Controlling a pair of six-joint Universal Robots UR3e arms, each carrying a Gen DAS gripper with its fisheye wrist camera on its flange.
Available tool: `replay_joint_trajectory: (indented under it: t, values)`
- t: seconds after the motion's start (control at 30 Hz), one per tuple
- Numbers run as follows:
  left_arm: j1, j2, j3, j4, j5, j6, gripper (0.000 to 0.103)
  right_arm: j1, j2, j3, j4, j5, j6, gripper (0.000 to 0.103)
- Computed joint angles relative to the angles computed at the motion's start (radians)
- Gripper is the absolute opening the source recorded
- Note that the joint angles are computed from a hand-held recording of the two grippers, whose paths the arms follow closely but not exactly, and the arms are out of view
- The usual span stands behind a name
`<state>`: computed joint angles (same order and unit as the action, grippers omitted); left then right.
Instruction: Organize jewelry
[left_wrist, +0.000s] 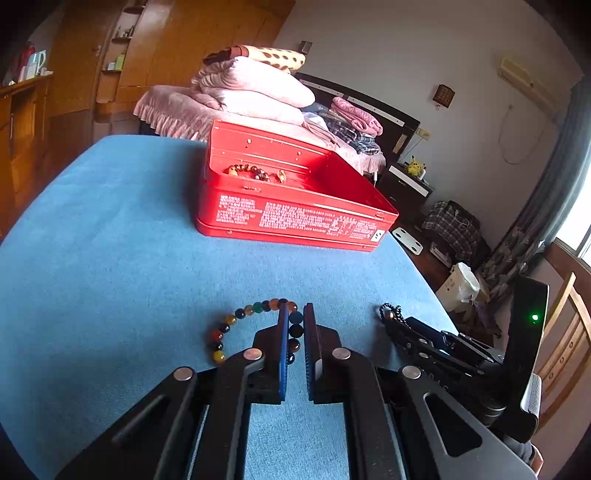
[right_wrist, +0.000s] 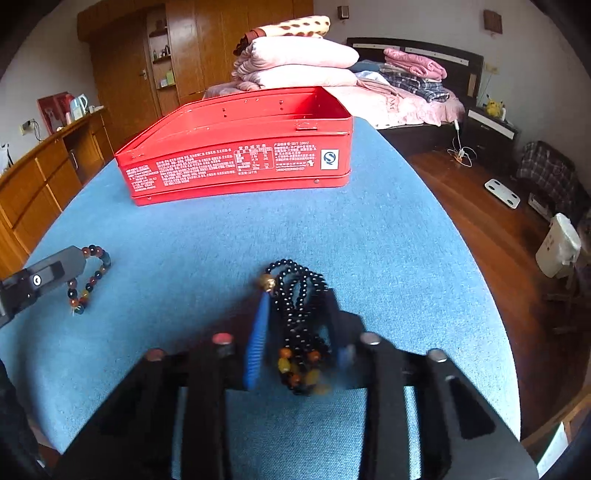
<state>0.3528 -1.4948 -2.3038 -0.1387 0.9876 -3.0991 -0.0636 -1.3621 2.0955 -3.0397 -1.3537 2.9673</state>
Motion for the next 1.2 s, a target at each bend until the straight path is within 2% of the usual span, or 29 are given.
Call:
replay_joint_trajectory:
  t: [0.1, 0.37, 0.53, 0.67, 0.77, 0.93, 1.2]
  values:
    - [-0.012, 0.003, -0.003, 0.028, 0.021, -0.016, 0.007, -0.032, -0.024, 0.02, 0.004, 0.052, 0.001, 0.013]
    - [-0.002, 0.028, 0.009, 0.072, 0.032, -0.034, 0.007, -0.071, -0.132, 0.02, 0.009, 0.151, -0.004, 0.012]
    - [0.014, 0.039, 0.046, 0.093, 0.008, -0.061, 0.007, -0.08, -0.14, -0.084, 0.05, 0.211, 0.007, 0.012]
    - [0.01, 0.011, 0.113, 0.12, 0.003, -0.095, 0.007, -0.064, -0.087, -0.208, 0.078, 0.213, 0.023, 0.012]
    - [0.01, -0.028, 0.191, 0.127, -0.009, -0.124, 0.007, -0.061, -0.034, -0.318, 0.12, 0.236, 0.034, 0.012]
    - [-0.029, -0.154, 0.384, 0.13, 0.024, -0.169, 0.007, -0.011, 0.103, -0.556, 0.175, 0.186, 0.054, 0.012]
    - [-0.135, -0.503, 0.838, 0.053, 0.176, -0.189, 0.007, 0.038, 0.368, -0.924, 0.296, 0.147, 0.081, 0.012]
